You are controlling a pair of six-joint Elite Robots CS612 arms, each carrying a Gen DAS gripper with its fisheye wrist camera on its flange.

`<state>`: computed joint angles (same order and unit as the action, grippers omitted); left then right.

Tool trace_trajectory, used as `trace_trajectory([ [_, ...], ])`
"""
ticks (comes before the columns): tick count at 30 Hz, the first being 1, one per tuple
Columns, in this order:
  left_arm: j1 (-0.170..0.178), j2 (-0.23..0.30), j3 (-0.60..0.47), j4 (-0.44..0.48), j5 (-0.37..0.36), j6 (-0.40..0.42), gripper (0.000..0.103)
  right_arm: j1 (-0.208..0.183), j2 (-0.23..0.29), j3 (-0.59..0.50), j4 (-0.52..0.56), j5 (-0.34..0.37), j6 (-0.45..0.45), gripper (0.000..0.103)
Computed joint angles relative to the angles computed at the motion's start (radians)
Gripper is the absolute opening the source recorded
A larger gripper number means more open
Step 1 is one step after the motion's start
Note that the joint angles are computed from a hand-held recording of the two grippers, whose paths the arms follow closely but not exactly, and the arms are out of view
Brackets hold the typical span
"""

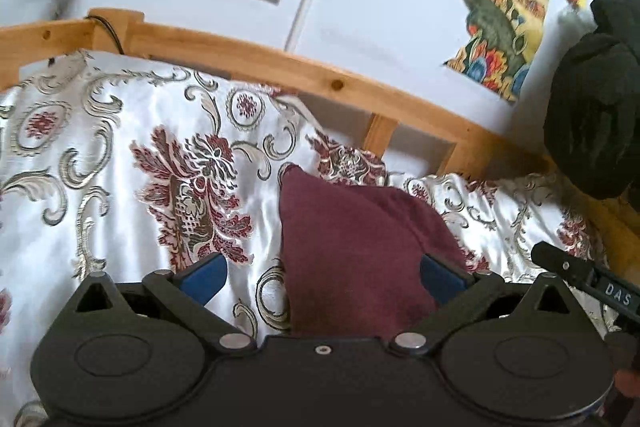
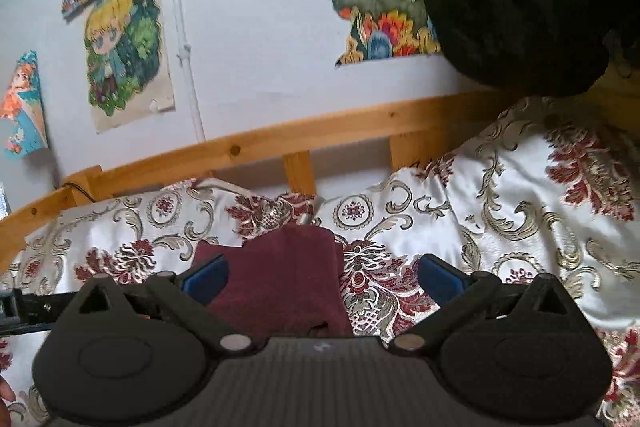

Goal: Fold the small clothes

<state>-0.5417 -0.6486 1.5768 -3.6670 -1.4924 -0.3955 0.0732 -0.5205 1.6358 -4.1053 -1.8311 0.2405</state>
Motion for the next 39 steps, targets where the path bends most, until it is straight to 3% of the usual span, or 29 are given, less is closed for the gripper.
trace_trajectory([
  [7,-0.023,-0.023,0.082,-0.138,0.024,0.113,0.102,0.031,0.006,0.052,-0.164,-0.029,-0.109,0.103],
  [12,-0.037,-0.045,0.134,-0.193,0.065,0.135,0.102,0.046,0.0,0.103,-0.23,-0.027,-0.193,0.103],
  [23,-0.065,-0.097,0.258,-0.228,0.103,0.187,0.102,0.061,-0.021,0.208,-0.311,-0.04,-0.171,0.103],
  [30,-0.082,-0.136,0.341,-0.208,0.118,0.18,0.102,0.064,-0.036,0.27,-0.3,0.004,-0.133,0.103],
  [39,-0.081,-0.168,0.41,-0.174,0.107,0.076,0.102,0.088,-0.038,0.312,-0.297,0.002,-0.13,0.103],
])
